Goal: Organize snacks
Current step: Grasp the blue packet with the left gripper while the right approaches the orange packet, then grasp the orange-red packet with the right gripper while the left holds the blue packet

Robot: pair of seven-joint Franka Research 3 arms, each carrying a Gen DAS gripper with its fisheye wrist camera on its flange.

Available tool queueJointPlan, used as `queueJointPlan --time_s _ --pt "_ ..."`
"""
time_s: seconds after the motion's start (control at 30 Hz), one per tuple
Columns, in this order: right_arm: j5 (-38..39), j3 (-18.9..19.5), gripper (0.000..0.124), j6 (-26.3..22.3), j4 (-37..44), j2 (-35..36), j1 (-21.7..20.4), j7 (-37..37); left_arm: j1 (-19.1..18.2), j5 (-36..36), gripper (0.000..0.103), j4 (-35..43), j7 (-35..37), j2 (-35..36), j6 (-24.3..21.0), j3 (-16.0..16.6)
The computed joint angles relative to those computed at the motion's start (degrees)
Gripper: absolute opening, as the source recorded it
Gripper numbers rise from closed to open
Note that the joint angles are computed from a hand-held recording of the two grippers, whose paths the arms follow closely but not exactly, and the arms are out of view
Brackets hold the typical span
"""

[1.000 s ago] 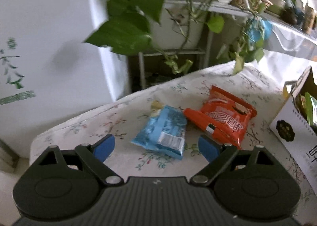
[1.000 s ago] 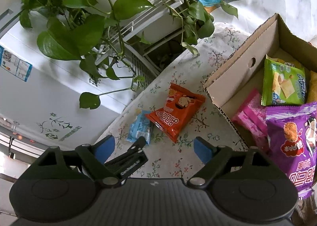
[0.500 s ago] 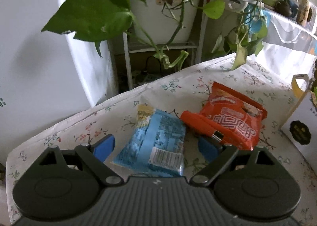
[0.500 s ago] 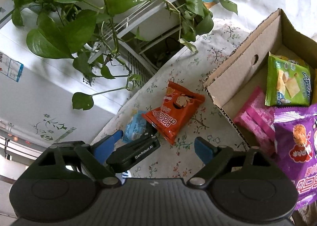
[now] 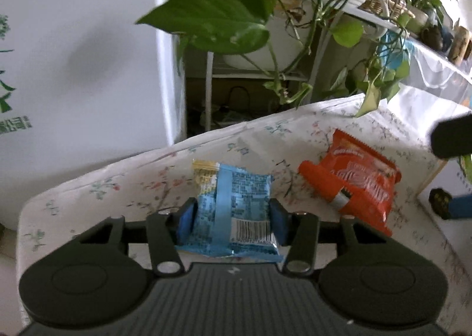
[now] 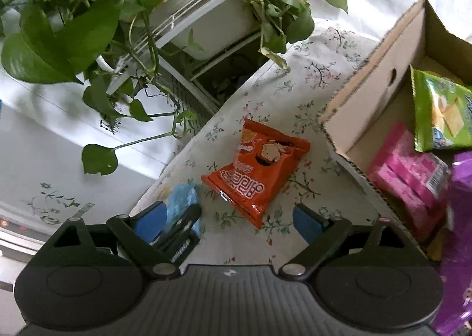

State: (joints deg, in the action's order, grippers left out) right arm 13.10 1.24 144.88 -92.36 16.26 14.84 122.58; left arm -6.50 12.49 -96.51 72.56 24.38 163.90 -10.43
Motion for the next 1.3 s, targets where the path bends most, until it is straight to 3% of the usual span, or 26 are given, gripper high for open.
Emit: queueJointPlan --time_s 0.27,0.37,0.57,0.83,0.9,0.97,1.1,1.3 --pt "-13.98 -4.39 0.097 -5.44 8.66 7.06 5.64 14.48 3.77 -4.55 0.051 -3.85 3.92 -2.69 2.6 -2.82" --pt "-16.79 -5.0 0.097 -9.12 13.05 10.17 6.31 17.6 4.86 -6.72 0.051 -4.24 5.35 -2.96 3.28 -3.74" --pt "-19.91 -6.04 0.097 -10.8 18.15 14.64 6.84 22.01 5.35 -8.32 0.051 -5.27 6.77 -3.59 4.45 -4.13" --pt "-21.93 -6.96 0.093 -9.45 21.48 18.52 6.87 20.65 5.1 -9.53 0.051 -5.69 7.14 -3.56 4.51 -4.27" --pt "-23.5 -7.61 0.074 -8.67 20.6 18.13 7.44 19.98 3.99 -8.6 0.051 -5.77 5.69 -3.79 3.86 -3.08" --pt "-24.91 -7.76 0.065 -8.0 19.32 17.4 7.71 18.57 2.55 -6.85 0.051 -6.04 3.57 -4.28 3.12 -1.48" --pt "-23.44 -6.22 0.061 -2.67 13.79 14.56 6.16 13.72 -0.56 -1.57 0.051 -6.87 -2.73 -6.1 0.84 2.0" --pt "-15.18 -2.62 0.057 -2.29 8.39 9.88 2.92 4.73 -1.81 3.26 0.051 -8.58 -10.64 -9.82 -1.58 3.18"
